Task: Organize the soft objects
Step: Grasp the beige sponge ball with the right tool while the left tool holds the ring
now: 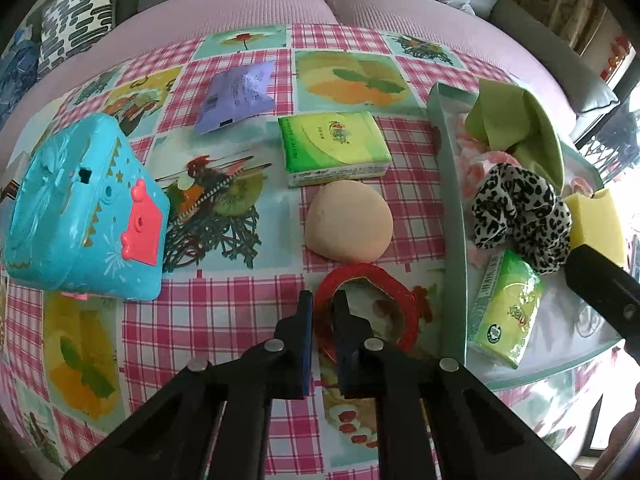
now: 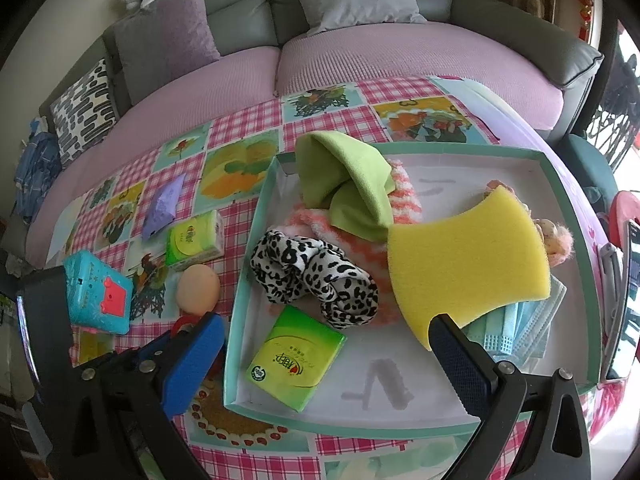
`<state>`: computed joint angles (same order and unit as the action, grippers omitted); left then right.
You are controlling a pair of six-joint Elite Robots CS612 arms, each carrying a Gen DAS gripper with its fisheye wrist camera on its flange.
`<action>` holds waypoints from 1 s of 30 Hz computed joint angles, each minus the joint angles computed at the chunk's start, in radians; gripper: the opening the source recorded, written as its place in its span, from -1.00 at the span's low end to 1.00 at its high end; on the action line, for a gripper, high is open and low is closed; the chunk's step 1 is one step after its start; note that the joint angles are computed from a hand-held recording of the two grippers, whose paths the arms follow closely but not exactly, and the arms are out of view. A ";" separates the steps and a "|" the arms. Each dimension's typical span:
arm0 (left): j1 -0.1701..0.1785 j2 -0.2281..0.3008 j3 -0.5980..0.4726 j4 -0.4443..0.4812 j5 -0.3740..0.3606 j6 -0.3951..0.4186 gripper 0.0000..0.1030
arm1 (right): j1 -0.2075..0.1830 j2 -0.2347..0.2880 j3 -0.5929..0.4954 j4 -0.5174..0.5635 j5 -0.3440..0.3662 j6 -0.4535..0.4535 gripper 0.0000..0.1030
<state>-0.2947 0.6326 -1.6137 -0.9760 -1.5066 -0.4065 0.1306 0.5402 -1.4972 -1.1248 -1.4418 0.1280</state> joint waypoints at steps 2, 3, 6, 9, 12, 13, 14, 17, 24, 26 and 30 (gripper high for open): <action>0.008 0.004 -0.009 -0.012 -0.009 0.004 -0.82 | 0.001 0.001 -0.002 -0.009 0.004 -0.004 1.00; 0.011 0.004 -0.013 -0.016 -0.011 0.005 -0.82 | 0.001 0.002 -0.004 -0.016 0.009 -0.005 1.00; 0.017 0.003 -0.029 -0.028 -0.005 -0.002 -0.82 | 0.003 0.004 -0.006 -0.032 0.014 -0.003 1.00; 0.026 0.003 -0.050 -0.045 0.007 -0.015 -0.82 | 0.007 0.003 -0.004 -0.037 0.010 -0.005 1.00; 0.033 0.003 -0.071 -0.058 0.029 -0.035 -0.82 | 0.011 0.003 -0.002 -0.044 0.012 -0.004 1.00; 0.035 0.003 -0.074 -0.064 0.031 -0.038 -0.82 | 0.012 0.003 -0.002 -0.048 0.013 -0.002 1.00; 0.038 0.002 -0.077 -0.070 0.033 -0.041 -0.82 | 0.013 0.004 -0.003 -0.052 0.012 -0.003 1.00; 0.047 0.003 -0.092 -0.084 0.036 -0.053 -0.82 | 0.020 0.003 -0.001 -0.069 0.011 -0.008 1.00; 0.065 0.005 -0.126 -0.122 0.051 -0.080 -0.82 | 0.043 -0.001 0.015 -0.081 0.027 -0.064 1.00; 0.073 0.005 -0.137 -0.131 0.059 -0.097 -0.82 | 0.050 -0.001 0.019 -0.092 0.032 -0.083 0.99; 0.089 0.006 -0.158 -0.126 0.108 -0.136 -0.82 | 0.064 -0.003 0.033 -0.106 0.049 -0.119 0.95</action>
